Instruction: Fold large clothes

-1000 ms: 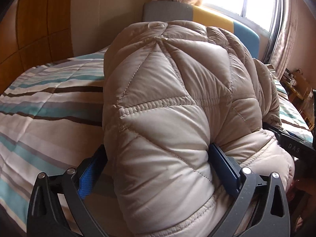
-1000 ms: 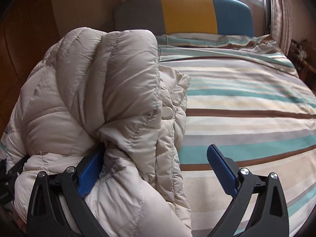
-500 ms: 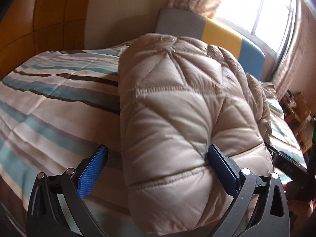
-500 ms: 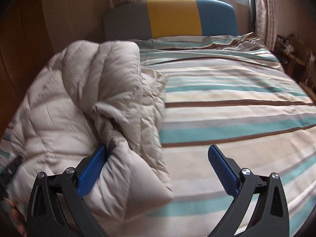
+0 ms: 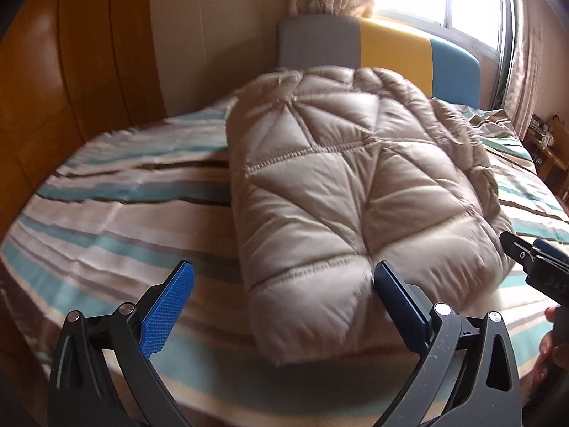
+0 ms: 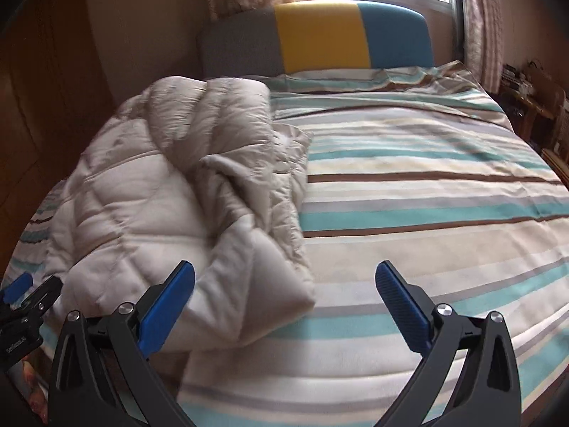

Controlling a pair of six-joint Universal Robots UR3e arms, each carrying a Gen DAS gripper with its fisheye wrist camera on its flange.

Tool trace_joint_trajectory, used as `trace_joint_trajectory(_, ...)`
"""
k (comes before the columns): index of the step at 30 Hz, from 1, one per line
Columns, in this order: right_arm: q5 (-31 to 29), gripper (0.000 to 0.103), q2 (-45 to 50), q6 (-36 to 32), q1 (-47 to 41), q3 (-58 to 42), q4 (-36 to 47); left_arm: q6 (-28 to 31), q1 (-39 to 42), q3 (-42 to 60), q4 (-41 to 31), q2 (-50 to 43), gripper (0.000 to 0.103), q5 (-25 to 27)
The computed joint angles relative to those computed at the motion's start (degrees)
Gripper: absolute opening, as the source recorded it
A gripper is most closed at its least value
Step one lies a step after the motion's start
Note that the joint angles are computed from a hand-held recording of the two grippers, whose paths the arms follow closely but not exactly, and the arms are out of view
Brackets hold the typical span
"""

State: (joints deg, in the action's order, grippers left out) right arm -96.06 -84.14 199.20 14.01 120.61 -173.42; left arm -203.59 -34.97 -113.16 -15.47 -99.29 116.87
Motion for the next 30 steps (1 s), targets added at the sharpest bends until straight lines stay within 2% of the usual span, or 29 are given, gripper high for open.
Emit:
trace_joint_trajectory(5,0.98,0.101,-5.87,0.2,3.09,1.22,4.13,-2.36,-4.33,-1.29,-4.85,4.88,0.1,4.54)
trace_joint_trajectory(7,0.04,0.101,-8.0,0.61,4.94,1.73,5.48,-5.62,-9.03,0.78,-9.49,5.42,0.1,10.21)
trace_joint_trajectory(9,-1.61,0.101,-9.9,0.61,6.75,2.01,6.58,-7.13,-11.88,0.73,-10.36,6.57,0.1,14.06)
trace_joint_trajectory(15,-8.7,0.101,-14.56,1.49,13.07,1.84,10.23,-13.01,-16.11,-0.22,-14.03,12.77,0.1,14.97)
trace_joint_trajectory(22,-15.07,0.101,-18.26,3.32,18.27,1.01,12.18,-17.73,-19.45,2.08,-19.82,14.71,0.1,17.83)
trace_joint_trajectory(30,-16.02,0.101,-21.67,4.13,19.17,1.82,12.58,-18.79,-22.03,3.47,-21.03,14.44,0.1,19.53)
